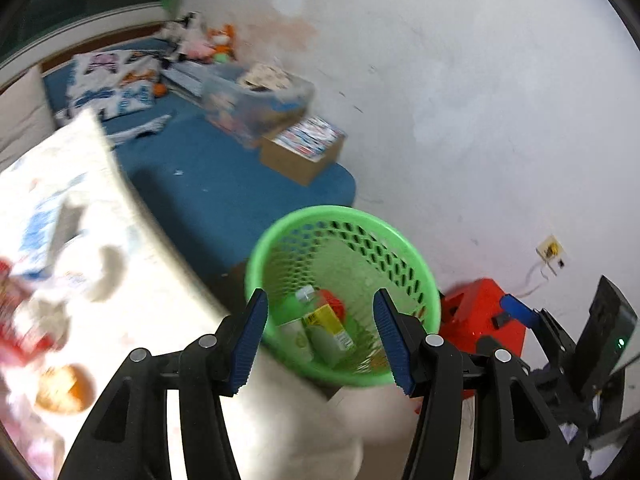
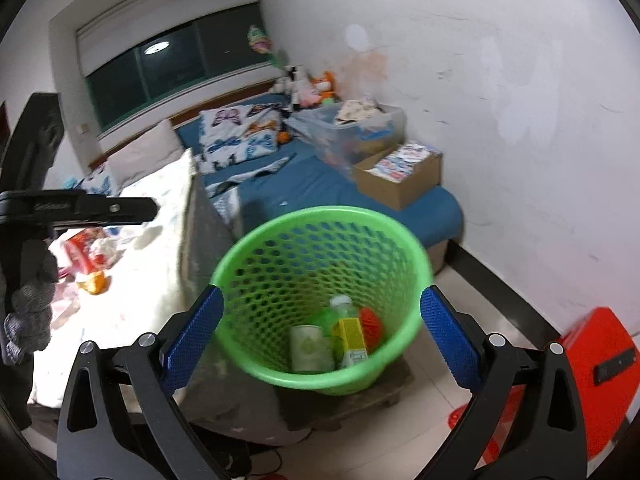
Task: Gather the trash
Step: 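Move both tools back toward the table, then grasp the pink snack packet with the left gripper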
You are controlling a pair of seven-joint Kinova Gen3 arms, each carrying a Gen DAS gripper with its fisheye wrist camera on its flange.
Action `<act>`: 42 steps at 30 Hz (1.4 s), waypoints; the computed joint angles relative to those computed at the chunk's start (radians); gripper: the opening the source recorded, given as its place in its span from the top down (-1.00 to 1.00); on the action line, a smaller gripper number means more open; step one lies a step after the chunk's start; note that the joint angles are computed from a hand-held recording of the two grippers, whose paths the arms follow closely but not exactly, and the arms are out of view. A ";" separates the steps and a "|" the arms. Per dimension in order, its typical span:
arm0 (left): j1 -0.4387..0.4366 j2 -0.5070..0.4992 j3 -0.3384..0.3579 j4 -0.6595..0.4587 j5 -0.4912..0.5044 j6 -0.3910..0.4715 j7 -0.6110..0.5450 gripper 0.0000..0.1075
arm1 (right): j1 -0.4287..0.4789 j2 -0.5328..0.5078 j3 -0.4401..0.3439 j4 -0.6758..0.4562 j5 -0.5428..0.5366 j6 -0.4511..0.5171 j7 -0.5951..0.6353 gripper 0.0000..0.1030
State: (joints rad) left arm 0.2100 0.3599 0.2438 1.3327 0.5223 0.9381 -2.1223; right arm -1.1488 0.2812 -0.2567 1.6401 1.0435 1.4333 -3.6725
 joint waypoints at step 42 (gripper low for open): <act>-0.496 0.010 -0.180 0.079 0.098 0.055 0.062 0.02 | -0.002 0.463 0.283 -0.834 -0.379 -0.412 0.936 -0.82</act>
State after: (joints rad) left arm -0.2858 0.3696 0.0638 1.4120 0.6208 0.9930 -2.0608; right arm -1.1507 0.7446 0.0267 0.8056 0.6649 1.0211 -2.7362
